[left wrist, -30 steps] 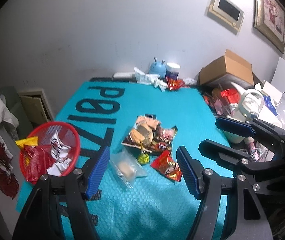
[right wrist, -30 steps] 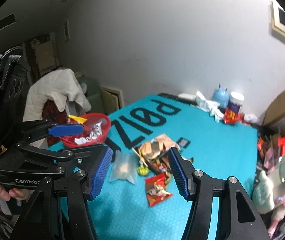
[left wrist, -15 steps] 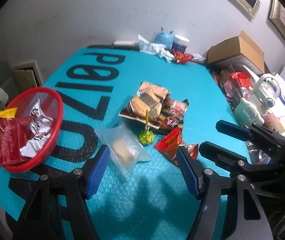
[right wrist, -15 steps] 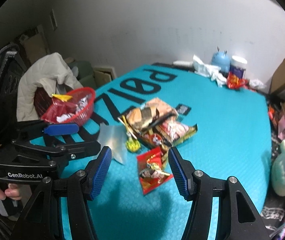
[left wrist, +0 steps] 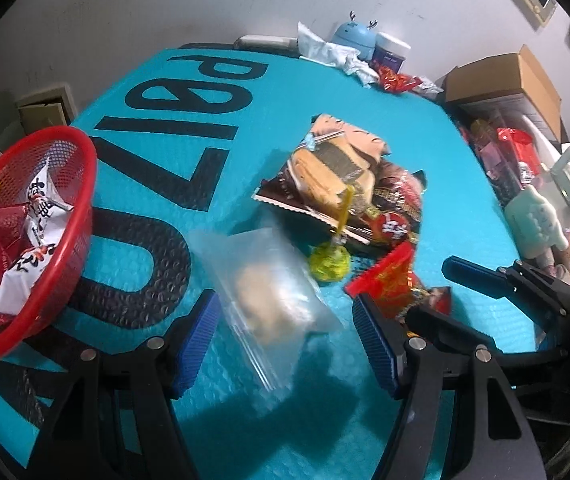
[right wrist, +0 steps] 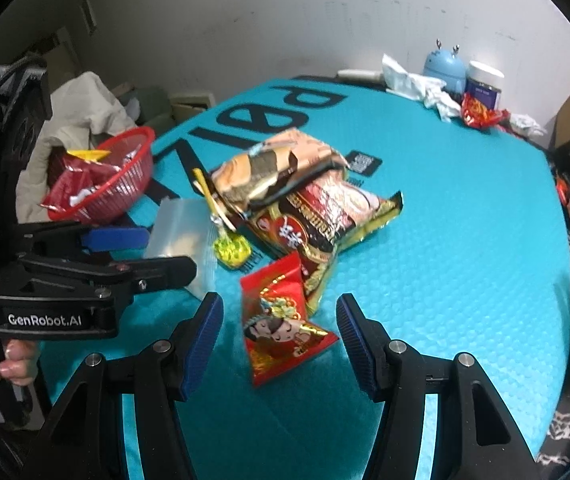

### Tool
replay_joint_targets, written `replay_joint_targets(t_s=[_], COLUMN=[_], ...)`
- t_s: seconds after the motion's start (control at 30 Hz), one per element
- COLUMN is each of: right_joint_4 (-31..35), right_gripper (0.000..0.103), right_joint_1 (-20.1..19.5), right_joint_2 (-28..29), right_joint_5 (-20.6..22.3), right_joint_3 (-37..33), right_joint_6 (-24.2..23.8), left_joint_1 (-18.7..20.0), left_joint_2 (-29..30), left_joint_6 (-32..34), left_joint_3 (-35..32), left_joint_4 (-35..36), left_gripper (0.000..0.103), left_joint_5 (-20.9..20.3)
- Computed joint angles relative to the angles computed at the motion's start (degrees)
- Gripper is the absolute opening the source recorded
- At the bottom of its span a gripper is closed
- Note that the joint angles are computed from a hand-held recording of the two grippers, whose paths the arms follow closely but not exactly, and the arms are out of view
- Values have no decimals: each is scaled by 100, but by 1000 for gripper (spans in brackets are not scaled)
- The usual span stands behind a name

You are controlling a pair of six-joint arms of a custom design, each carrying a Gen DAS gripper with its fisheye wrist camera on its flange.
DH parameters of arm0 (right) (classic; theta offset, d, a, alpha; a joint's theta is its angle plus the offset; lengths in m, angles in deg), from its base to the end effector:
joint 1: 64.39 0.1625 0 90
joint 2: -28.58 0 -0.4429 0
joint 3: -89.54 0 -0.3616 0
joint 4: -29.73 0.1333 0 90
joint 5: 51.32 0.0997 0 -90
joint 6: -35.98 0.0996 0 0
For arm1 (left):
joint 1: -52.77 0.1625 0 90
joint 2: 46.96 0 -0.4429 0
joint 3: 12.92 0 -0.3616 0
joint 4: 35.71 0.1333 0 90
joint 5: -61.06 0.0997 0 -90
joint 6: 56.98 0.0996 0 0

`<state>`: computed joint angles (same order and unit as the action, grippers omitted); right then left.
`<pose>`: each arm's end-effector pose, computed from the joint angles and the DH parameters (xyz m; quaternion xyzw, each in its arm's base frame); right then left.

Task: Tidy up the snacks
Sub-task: 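Move both tools back toward the remaining snacks on the table, then grasp the red-and-gold candy packet with the right tool while the left tool grasps the clear zip bag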

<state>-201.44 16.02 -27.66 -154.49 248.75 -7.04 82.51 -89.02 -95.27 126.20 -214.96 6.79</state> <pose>0.0585 -0.3175 0.1638 0.2340 -0.9098 0.2434 0.2412 -0.2282 -0.3509 0.0067 0.2015 0.9282 -0.1897 0.2488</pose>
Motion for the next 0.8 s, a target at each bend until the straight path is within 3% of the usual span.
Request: replay_joint_targets(t_s=[0.2, 0.43, 0.5, 0.6, 0.67, 0.8], right_joint_4=[115, -32, -145, -243, -81, -222], right_gripper=[59, 59, 52, 45, 27, 27], right_joint_1=[-107, -108, -93, -50, -57, -35], right_joint_2=[150, 346, 412, 463, 359, 389], right_joint_5=[-63, -175, -189, -197, -135, -205], right_joint_3=[-135, -214, -197, -166, -157, -68], right_joint_6=[-54, -109, -169, -172, -136, -89], left_joint_1=[309, 274, 231, 223, 215, 43], left_joint_2=[151, 302, 315, 265, 209, 148], left_joint_6=[171, 305, 307, 303, 268, 94], left_joint_3=[-231, -195, -159, -113, -51, 124], left_joint_4=[123, -181, -180, -192, -223, -195], left_gripper=[68, 65, 54, 50, 49, 49], left_joint_5=[-191, 92, 163, 94, -13, -79])
